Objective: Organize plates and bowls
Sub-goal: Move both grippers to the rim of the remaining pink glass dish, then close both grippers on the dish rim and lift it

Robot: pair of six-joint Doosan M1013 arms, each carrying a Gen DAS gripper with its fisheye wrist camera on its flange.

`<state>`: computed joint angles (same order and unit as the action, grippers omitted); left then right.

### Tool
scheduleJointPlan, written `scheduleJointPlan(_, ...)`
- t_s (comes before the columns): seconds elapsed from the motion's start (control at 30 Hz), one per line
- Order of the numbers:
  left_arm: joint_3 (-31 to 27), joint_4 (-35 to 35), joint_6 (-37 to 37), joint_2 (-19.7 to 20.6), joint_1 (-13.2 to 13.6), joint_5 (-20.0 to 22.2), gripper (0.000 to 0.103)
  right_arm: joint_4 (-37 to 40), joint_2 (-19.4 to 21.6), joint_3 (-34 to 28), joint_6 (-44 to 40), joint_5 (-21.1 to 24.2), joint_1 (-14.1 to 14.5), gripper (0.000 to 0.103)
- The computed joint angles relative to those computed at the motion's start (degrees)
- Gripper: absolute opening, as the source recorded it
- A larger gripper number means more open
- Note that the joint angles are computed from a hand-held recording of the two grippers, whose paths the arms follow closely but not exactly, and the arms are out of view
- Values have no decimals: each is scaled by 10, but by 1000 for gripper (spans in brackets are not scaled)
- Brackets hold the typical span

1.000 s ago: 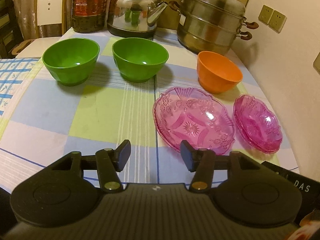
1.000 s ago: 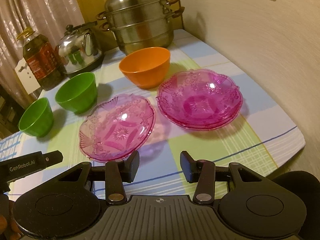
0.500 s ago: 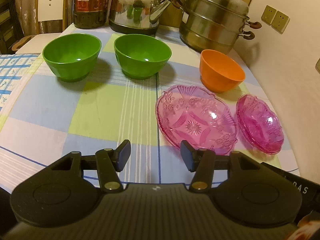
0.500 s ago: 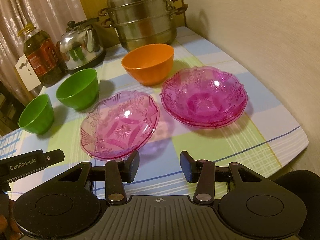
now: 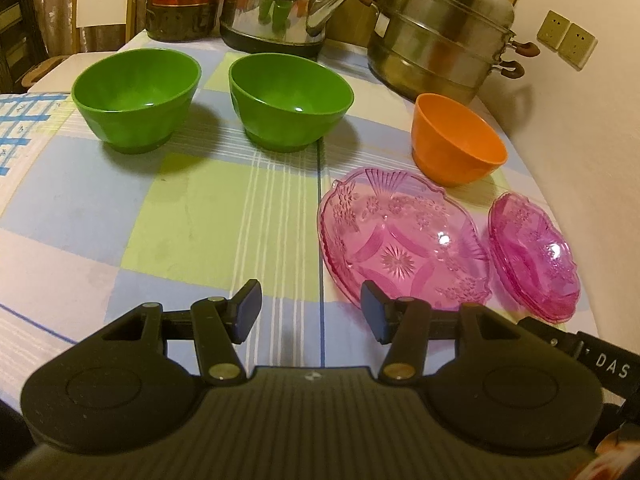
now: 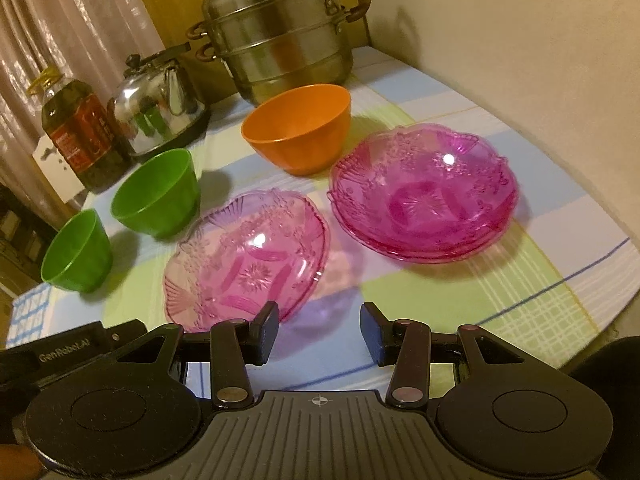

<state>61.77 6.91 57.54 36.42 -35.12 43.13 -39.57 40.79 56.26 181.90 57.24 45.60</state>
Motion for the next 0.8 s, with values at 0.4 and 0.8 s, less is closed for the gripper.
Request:
scheduleJointPlan(0.4,-26,-23,11,33,7,-16,46,21,20,-15,-1,-22,-16,45)
scheduleJointPlan(0.8,-40,-58,31,49,11,-22,26,35,34,-29,-5,-25,-24,45)
